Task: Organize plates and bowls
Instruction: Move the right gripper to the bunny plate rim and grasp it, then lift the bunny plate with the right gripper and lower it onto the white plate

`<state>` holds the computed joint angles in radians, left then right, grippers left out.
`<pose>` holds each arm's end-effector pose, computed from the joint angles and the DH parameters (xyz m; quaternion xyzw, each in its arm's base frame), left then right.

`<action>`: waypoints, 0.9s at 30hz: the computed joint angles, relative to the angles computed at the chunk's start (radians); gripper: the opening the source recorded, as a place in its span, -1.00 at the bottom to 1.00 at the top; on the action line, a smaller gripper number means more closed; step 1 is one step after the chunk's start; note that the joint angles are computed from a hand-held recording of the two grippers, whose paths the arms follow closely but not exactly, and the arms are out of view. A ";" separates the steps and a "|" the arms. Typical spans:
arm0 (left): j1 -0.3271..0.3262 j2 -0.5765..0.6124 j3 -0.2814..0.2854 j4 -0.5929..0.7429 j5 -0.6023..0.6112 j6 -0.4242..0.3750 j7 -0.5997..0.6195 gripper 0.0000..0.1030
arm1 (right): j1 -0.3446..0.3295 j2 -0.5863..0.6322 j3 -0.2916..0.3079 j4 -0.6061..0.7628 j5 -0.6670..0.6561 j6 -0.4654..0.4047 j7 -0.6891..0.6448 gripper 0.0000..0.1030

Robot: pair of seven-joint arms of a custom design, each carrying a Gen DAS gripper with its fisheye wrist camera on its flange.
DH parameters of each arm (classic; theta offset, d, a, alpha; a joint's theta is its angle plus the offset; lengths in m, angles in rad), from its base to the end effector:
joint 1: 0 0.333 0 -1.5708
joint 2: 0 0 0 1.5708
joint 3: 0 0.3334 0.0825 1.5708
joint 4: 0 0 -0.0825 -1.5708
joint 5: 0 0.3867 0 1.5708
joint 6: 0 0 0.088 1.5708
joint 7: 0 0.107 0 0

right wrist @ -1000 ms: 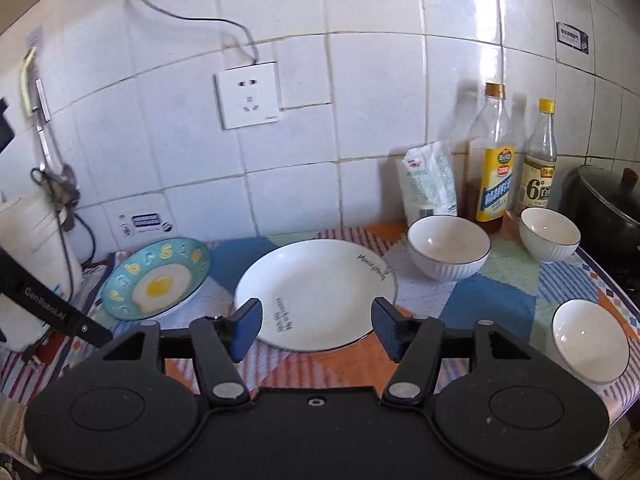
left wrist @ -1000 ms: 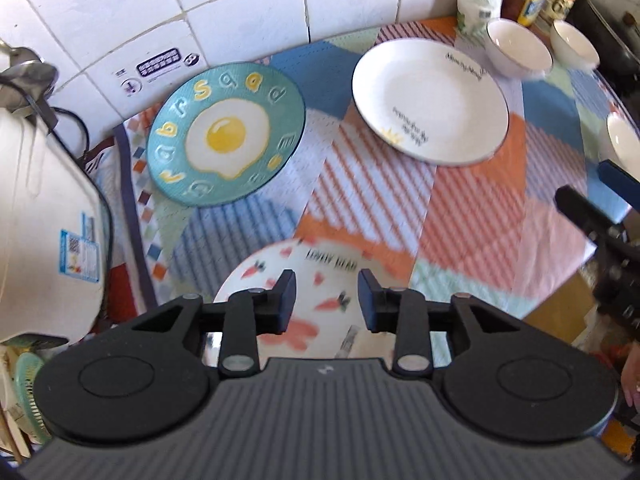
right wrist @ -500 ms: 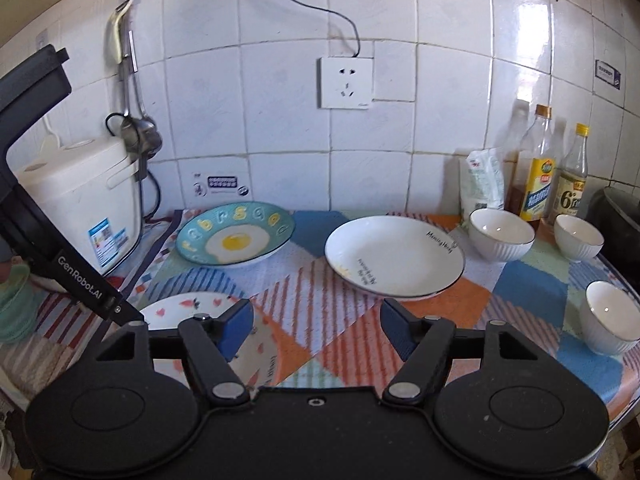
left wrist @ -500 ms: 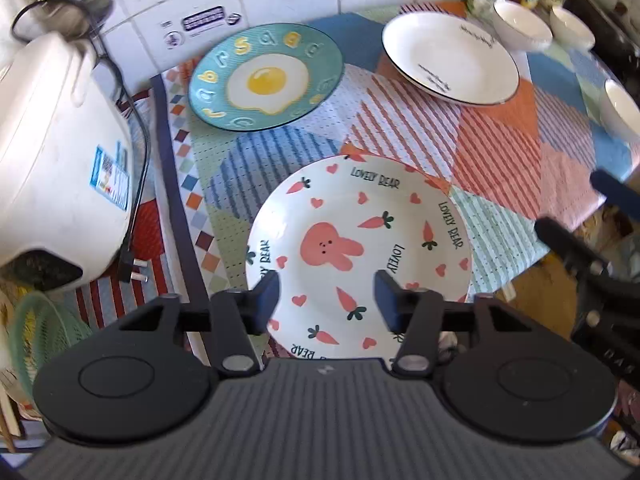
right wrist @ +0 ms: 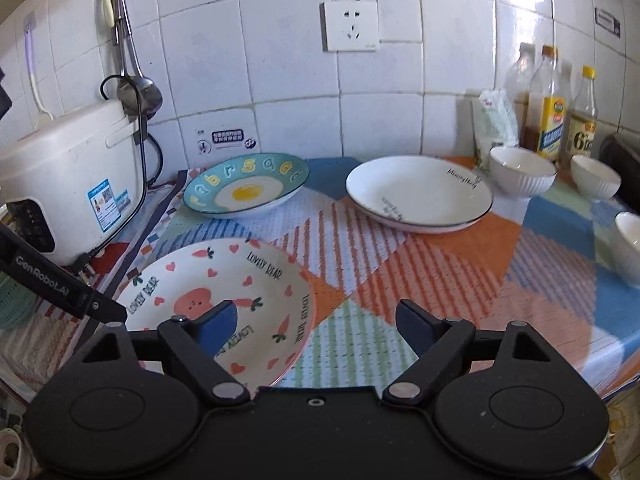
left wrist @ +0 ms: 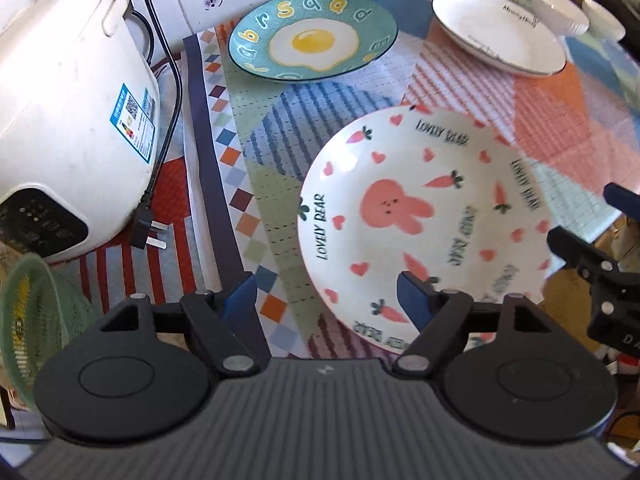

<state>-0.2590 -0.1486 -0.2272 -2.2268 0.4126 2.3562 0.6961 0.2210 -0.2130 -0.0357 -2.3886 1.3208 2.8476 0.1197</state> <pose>0.4653 -0.2439 0.4795 -0.7333 0.6424 -0.1120 0.1924 0.4892 0.0386 0.4619 -0.7603 0.4717 -0.2000 0.3993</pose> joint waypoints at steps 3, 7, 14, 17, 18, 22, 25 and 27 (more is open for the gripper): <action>0.008 0.012 0.013 -0.024 -0.026 0.044 0.000 0.49 | -0.001 0.027 0.004 0.001 -0.032 -0.033 0.048 0.68; 0.011 0.033 0.031 -0.039 -0.082 0.105 0.082 0.49 | -0.016 0.066 0.009 0.017 -0.086 -0.084 0.176 0.59; 0.043 0.059 0.059 -0.046 -0.218 0.204 0.210 -0.01 | -0.054 0.128 0.010 0.082 -0.197 -0.181 0.419 0.05; 0.053 0.064 0.055 -0.061 -0.189 0.244 0.263 -0.11 | -0.074 0.146 0.007 0.109 -0.234 -0.223 0.524 -0.28; 0.053 0.061 0.058 -0.071 -0.210 0.263 0.290 -0.14 | -0.083 0.156 0.005 0.122 -0.274 -0.250 0.568 -0.55; 0.050 0.051 0.065 -0.101 -0.275 0.322 0.356 -0.29 | -0.119 0.191 -0.009 0.176 -0.305 -0.377 0.657 -0.62; 0.052 0.052 0.062 -0.101 -0.281 0.324 0.350 -0.30 | -0.129 0.203 -0.003 0.196 -0.331 -0.408 0.648 -0.62; 0.051 0.051 0.065 -0.105 -0.304 0.333 0.354 -0.30 | -0.133 0.216 0.000 0.213 -0.339 -0.427 0.648 -0.66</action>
<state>-0.2077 -0.0971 -0.1620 -2.3316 0.1085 2.6888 1.0505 0.0876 0.0033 -0.0354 -2.1752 0.9813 2.4203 0.7677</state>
